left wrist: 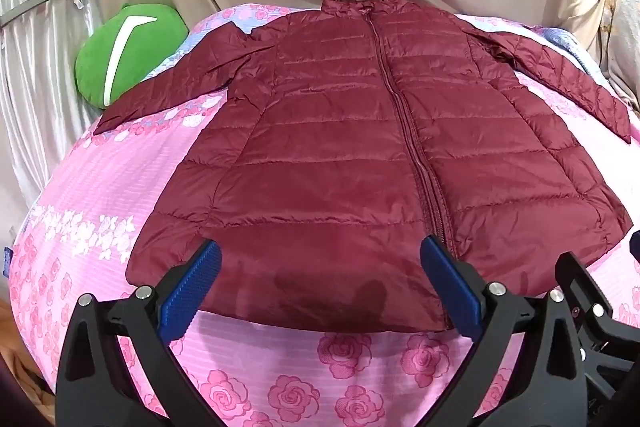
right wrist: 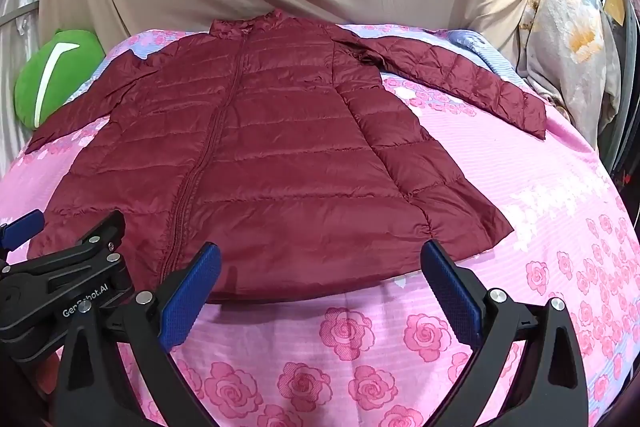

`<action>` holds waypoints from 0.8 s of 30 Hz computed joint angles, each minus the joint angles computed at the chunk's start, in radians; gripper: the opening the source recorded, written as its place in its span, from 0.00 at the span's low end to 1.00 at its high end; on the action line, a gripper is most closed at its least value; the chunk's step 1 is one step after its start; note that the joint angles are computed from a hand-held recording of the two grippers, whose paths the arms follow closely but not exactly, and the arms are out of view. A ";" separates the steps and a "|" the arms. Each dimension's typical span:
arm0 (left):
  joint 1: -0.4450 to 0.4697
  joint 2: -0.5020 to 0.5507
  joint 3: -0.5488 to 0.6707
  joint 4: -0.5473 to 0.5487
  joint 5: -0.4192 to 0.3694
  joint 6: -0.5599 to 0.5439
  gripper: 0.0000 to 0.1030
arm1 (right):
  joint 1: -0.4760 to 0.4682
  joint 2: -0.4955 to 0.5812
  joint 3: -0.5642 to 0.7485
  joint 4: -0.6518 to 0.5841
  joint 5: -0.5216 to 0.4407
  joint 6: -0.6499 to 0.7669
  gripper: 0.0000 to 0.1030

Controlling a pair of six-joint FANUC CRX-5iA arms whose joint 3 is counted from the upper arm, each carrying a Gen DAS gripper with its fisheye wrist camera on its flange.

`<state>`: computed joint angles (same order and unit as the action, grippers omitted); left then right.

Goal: Fold large clothes

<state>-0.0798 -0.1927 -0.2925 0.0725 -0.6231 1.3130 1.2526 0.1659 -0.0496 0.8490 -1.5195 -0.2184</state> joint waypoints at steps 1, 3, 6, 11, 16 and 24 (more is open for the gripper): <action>0.000 0.003 0.003 -0.002 -0.003 0.002 0.94 | 0.001 -0.002 -0.003 0.000 0.002 -0.001 0.95; 0.001 0.004 0.005 -0.002 -0.005 0.004 0.94 | 0.003 0.004 0.003 -0.001 -0.002 -0.001 0.95; 0.005 0.007 0.006 0.004 -0.009 -0.002 0.94 | 0.007 -0.004 -0.010 -0.001 0.001 -0.008 0.95; 0.006 0.007 0.007 0.001 -0.011 0.000 0.94 | -0.004 0.011 0.010 -0.004 0.000 0.008 0.95; 0.006 0.008 0.010 0.001 -0.013 0.000 0.94 | 0.004 0.002 -0.003 -0.010 -0.004 0.000 0.95; 0.007 0.010 0.013 -0.004 -0.014 0.000 0.94 | 0.007 -0.002 -0.009 -0.010 -0.006 -0.001 0.95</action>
<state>-0.0723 -0.1830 -0.2797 0.0685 -0.6366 1.3134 1.2596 0.1635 -0.0582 0.8390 -1.5254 -0.2197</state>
